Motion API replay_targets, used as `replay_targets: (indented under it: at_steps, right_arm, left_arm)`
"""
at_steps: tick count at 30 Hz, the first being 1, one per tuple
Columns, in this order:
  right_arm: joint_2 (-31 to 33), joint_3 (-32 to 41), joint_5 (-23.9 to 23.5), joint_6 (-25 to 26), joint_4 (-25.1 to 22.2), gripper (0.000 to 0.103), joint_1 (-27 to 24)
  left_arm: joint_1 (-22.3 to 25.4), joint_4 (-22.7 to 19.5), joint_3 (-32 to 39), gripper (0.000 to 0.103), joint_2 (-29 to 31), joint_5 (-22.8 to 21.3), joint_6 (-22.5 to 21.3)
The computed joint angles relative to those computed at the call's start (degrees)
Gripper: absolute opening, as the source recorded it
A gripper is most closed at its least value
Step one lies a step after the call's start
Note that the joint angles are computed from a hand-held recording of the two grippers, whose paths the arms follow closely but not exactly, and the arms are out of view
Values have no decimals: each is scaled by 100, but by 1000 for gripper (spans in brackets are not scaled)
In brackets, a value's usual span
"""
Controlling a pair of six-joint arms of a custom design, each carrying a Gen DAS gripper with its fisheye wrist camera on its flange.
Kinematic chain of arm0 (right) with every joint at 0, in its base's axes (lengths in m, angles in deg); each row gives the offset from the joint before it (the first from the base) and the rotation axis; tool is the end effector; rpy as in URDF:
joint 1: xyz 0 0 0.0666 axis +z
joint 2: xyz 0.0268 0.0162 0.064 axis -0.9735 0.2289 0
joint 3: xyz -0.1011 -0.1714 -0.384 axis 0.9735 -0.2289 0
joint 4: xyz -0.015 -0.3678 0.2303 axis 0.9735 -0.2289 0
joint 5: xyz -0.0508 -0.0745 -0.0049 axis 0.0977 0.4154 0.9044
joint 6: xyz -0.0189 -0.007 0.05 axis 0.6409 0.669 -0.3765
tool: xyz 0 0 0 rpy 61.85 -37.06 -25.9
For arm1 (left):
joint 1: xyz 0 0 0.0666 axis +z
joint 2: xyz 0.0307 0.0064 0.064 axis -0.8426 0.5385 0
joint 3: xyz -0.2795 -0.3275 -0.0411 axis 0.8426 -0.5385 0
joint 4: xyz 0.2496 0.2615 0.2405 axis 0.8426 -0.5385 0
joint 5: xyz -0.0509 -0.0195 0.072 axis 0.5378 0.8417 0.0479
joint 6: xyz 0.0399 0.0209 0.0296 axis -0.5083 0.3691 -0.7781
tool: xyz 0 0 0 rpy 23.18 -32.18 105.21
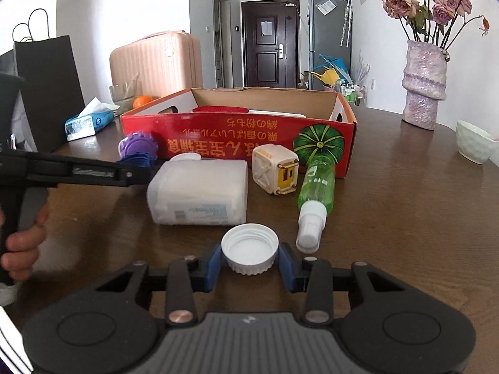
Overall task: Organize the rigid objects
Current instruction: 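Drop the blue cap into the box with the left tool while the right tool drops the white cap in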
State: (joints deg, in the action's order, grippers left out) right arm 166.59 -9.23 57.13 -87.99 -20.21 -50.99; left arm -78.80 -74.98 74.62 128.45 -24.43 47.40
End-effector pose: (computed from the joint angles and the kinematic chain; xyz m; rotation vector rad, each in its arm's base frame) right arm 0.5245 0.2337 0.2754 0.2598 2.1712 -0.0764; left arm 0.6913 -0.2807 0.2817 0.6632 2.1076 -0.4244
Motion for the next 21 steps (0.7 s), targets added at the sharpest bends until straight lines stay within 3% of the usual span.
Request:
replay_targets:
  at_steps: [7, 13, 17, 21]
  right_arm:
    - [-250, -301, 331, -279, 166, 38, 379]
    - [-435, -374, 659, -87, 405, 38, 598]
    - [-567, -369, 735, 250, 601, 38, 571]
    - [-644, -206, 541, 825, 829, 38, 257]
  left_arm:
    - [193, 432, -1146, 53, -871, 52, -159]
    - [334, 760, -1488, 53, -1243, 31, 21]
    - [374, 734, -1210, 53, -1173, 310, 14]
    - [353, 234, -108, 53, -636, 731, 55]
